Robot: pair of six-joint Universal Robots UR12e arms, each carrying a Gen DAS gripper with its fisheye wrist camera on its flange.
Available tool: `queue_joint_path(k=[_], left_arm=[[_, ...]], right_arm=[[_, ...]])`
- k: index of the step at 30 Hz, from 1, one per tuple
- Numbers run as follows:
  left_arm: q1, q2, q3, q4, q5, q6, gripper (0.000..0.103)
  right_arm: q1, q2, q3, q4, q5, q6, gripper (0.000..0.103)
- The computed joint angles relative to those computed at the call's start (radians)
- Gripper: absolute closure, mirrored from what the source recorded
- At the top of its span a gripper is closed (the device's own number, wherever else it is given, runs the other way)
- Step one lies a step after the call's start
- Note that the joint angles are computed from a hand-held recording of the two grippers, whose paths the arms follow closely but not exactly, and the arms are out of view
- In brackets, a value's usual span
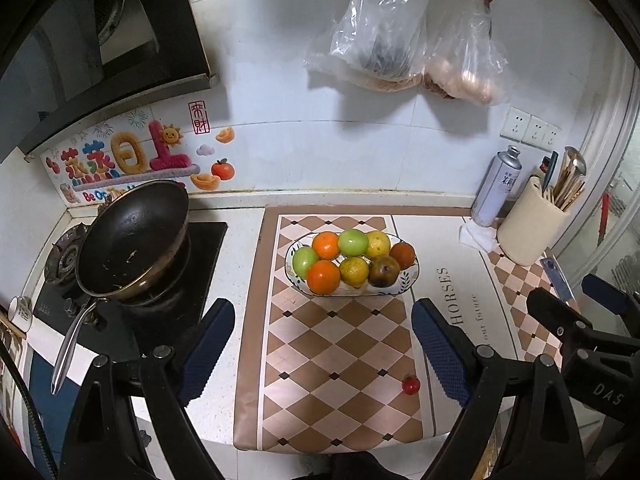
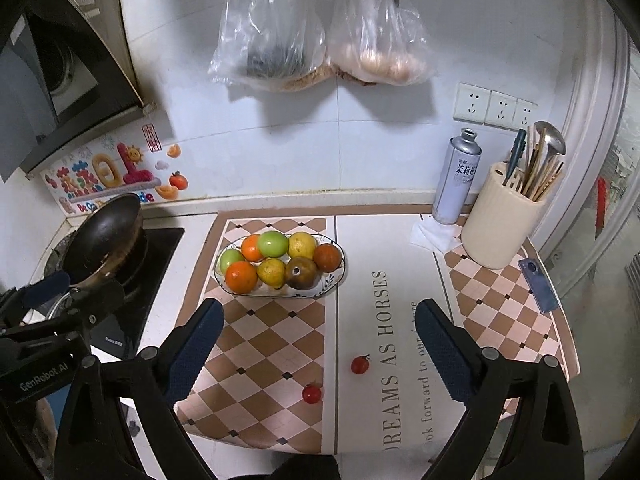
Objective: Organize fruits
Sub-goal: 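Raise both tools away from the plate above the counter, then reach down and grasp a cherry tomato with the left tool while the right tool grasps the other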
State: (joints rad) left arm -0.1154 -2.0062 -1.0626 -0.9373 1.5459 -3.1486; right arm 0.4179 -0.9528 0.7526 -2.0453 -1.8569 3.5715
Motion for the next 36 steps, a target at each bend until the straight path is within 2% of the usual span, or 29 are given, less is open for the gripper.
queue_joint_path(k=[13,14,15,20,22,25,27,30,33,36], left_arm=[[0.002,0.03,-0.042,0.003,-0.023,0.016,0.012],[0.0,0.026,-0.039,-0.006,-0.018,0.018,0.003],[-0.001,0.022,-0.032,-0.023,-0.014,0.021,0.0],[-0.018,-0.007,-0.014,-0.075,0.026,0.019,0.0],[-0.027,-0.029,0.004,-0.12,0.042,0.016,0.0],[-0.038,-0.08,0.054,-0.243,0.029,-0.01,0.0],[-0.047,-0.125,0.099,-0.353,0.015,-0.03,0.0],[-0.055,-0.186,0.161,-0.501,-0.049,-0.057,0.0],[-0.07,-0.251,0.234,-0.631,-0.085,-0.056,0.002],[-0.086,-0.312,0.303,-0.721,-0.109,-0.05,0.008]], right_arm=[[0.006,-0.05,0.085,-0.067,-0.011,0.082,0.003],[0.0,-0.056,0.099,-0.071,0.003,0.097,0.003],[-0.007,-0.059,0.106,-0.072,0.023,0.109,0.003],[-0.062,-0.084,0.19,-0.093,0.16,0.185,0.003],[-0.081,-0.09,0.223,-0.096,0.183,0.198,0.003],[-0.111,-0.086,0.26,-0.059,0.212,0.191,0.006],[-0.138,-0.077,0.283,-0.035,0.284,0.179,0.03],[-0.168,-0.055,0.299,0.009,0.372,0.148,0.045],[-0.187,-0.04,0.312,0.031,0.423,0.117,0.045],[-0.202,-0.026,0.318,0.046,0.461,0.093,0.045]])
